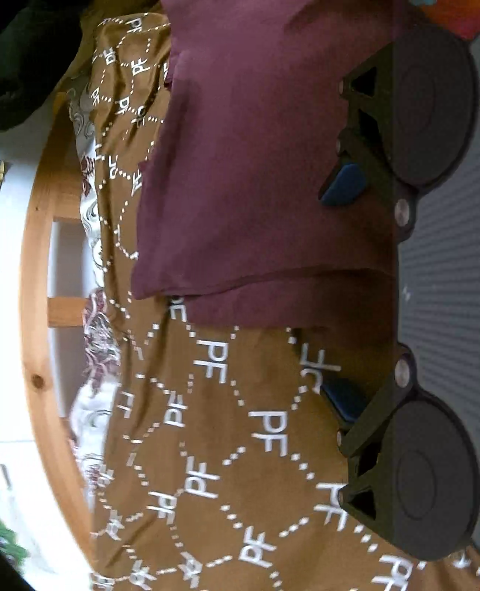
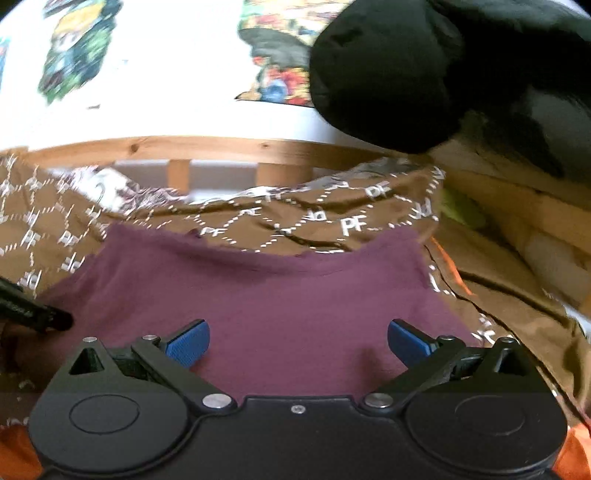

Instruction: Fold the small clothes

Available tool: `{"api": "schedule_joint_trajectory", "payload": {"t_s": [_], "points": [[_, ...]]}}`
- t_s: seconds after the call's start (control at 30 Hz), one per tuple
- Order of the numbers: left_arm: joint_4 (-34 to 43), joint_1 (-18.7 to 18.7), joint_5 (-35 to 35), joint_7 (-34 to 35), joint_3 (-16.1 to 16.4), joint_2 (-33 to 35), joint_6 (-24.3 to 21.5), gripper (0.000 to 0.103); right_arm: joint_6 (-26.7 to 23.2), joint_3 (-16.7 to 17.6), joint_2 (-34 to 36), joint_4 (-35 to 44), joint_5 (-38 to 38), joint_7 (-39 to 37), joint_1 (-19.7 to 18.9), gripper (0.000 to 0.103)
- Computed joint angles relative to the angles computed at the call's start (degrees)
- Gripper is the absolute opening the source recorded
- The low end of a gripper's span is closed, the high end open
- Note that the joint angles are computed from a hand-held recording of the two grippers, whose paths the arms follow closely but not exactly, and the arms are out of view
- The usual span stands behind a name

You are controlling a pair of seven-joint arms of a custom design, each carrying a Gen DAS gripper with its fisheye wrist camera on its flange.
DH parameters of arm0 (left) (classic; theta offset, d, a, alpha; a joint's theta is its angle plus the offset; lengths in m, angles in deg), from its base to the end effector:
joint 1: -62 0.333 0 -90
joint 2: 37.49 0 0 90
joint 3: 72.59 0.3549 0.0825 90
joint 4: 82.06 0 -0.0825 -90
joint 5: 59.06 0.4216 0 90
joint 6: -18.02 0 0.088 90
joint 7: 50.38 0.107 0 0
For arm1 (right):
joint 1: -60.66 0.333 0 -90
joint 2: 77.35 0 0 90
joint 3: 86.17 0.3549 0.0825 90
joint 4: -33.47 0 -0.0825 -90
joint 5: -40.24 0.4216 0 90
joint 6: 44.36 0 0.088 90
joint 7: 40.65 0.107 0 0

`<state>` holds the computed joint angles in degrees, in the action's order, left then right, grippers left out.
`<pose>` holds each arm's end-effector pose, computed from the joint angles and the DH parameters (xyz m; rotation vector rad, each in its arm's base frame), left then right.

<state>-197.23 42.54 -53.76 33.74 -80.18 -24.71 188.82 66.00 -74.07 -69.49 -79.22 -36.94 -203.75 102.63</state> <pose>0.6044 -0.3096 0.4492 -1.4051 2.2150 -0.8929 0.4286 0.4675 0.4558 -1.3605 1.7824 -1.3151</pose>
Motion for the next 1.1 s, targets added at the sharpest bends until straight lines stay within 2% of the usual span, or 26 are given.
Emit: {"api": "schedule_joint_trajectory", "payload": {"t_s": [0.2,0.3,0.43,0.53,0.67,0.73,0.87,1.1], "points": [[0.88,3.03,-7.66,2.93,-3.17,0.34,-2.72,0.102,-1.15,-0.69,2.97,3.34,-1.19,-1.54,0.80,0.102],[0.73,2.64,-7.43,3.26,-2.64,0.18,-2.80,0.102,0.00,-1.27,3.94,4.27,0.43,-2.62,0.69,0.102],[0.89,2.05,-6.83,1.91,-1.96,0.10,-3.49,0.102,-0.21,-1.79,5.66,6.08,5.20,-8.00,0.83,0.102],[1.35,1.87,-6.24,1.27,-1.77,0.34,-3.98,0.103,-1.59,-2.20,6.09,6.18,5.63,-8.73,1.73,0.102],[1.50,2.14,-6.40,1.42,-2.10,0.65,-3.78,0.103,-0.64,-2.44,5.70,5.61,7.05,-9.11,1.59,0.102],[1.25,3.38,-8.76,3.48,-3.46,0.85,-3.09,0.103,-0.12,-2.48,5.76,5.38,7.61,-9.10,1.46,0.102],[0.22,7.52,-18.44,11.13,-8.04,1.07,-0.93,0.103,1.61,-2.58,5.57,4.79,8.68,-9.16,1.03,0.102],[0.64,8.12,-25.62,15.93,-8.75,0.77,-2.01,0.102,4.12,-2.66,4.73,3.43,8.85,-7.81,0.33,0.102]]}}
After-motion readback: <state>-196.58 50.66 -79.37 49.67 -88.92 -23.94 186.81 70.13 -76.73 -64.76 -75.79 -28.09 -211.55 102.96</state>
